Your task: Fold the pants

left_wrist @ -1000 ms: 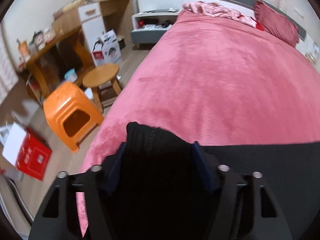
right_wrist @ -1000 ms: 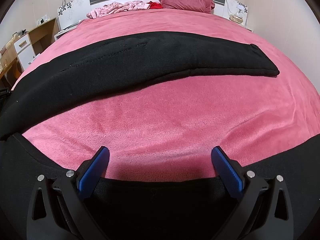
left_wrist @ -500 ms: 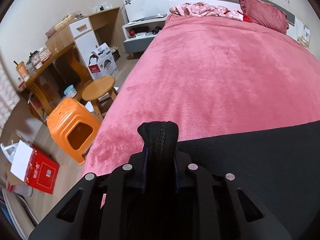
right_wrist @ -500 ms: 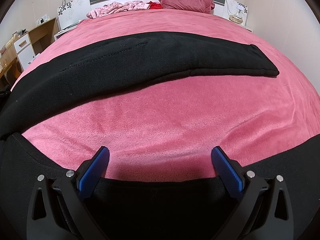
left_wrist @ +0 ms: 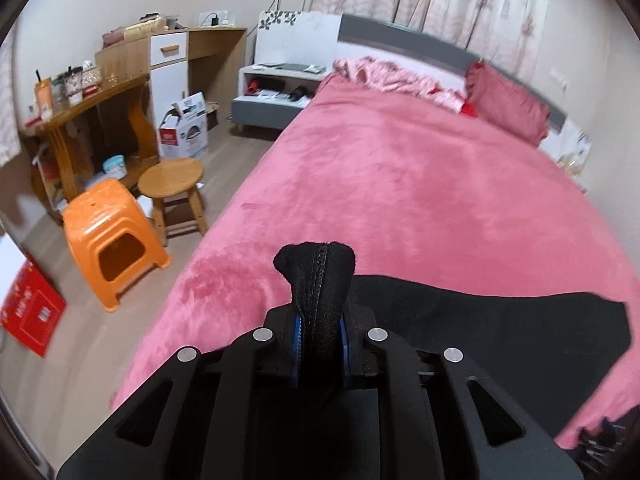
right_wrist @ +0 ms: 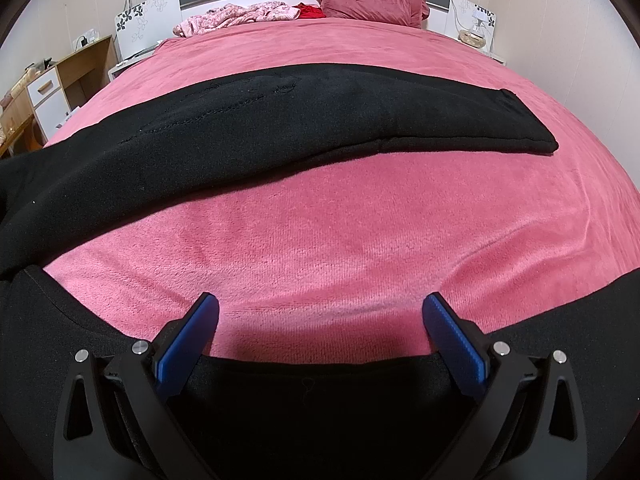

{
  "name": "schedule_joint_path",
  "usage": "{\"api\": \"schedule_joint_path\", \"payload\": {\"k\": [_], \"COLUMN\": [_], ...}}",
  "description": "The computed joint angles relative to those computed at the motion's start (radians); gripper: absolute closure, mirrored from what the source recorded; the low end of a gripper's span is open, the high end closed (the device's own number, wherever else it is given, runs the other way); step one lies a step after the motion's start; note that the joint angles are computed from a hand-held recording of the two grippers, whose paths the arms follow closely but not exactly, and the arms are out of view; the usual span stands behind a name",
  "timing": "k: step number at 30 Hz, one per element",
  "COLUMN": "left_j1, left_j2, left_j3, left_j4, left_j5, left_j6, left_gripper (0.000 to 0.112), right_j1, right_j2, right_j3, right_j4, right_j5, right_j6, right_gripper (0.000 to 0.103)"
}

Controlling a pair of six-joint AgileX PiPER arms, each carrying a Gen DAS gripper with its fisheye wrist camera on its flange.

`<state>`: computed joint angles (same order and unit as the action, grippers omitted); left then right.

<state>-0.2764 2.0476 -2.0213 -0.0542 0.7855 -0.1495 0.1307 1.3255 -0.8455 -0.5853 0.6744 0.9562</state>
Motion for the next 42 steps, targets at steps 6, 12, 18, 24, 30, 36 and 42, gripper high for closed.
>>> {"api": "schedule_joint_path", "payload": {"k": [6,12,18,24,30,36,42], "left_j1": [0.038,0.053,0.053,0.029,0.023,0.026,0.041], "left_j2": [-0.248,-0.429,-0.49,-0.5,-0.516,-0.524,-0.528], "left_j3": [0.348,0.615,0.808,0.936,0.992,1.021,1.039], "left_j4": [-0.223,-0.325,-0.344,-0.334,-0.362,-0.418,-0.506], "left_j5": [-0.105,-0.173,-0.202,-0.294,-0.357,-0.396,-0.406], "left_j6": [0.122,0.19,0.181,0.212,0.301,0.367,0.464], "left_gripper": [0.099,0.099,0.099,0.099,0.099,0.099,0.099], "right_j1": [0.004,0.002,0.005,0.002,-0.078,-0.167,-0.235], "right_j2": [0.002,0.002,0.005,0.008,0.025,0.173,0.437], "right_j3": [-0.001,-0.002,-0.005,-0.012,-0.061,-0.444,-0.989], "right_j4": [-0.007,-0.005,-0.008,-0.007,0.159,0.326,0.552], "right_j5": [0.003,0.002,0.009,0.019,0.026,0.328,0.477], "right_j6": [0.01,0.007,0.008,0.0,-0.2,-0.532,-0.639], "right_gripper": [0.002,0.002,0.002,0.002,0.002,0.002,0.002]}}
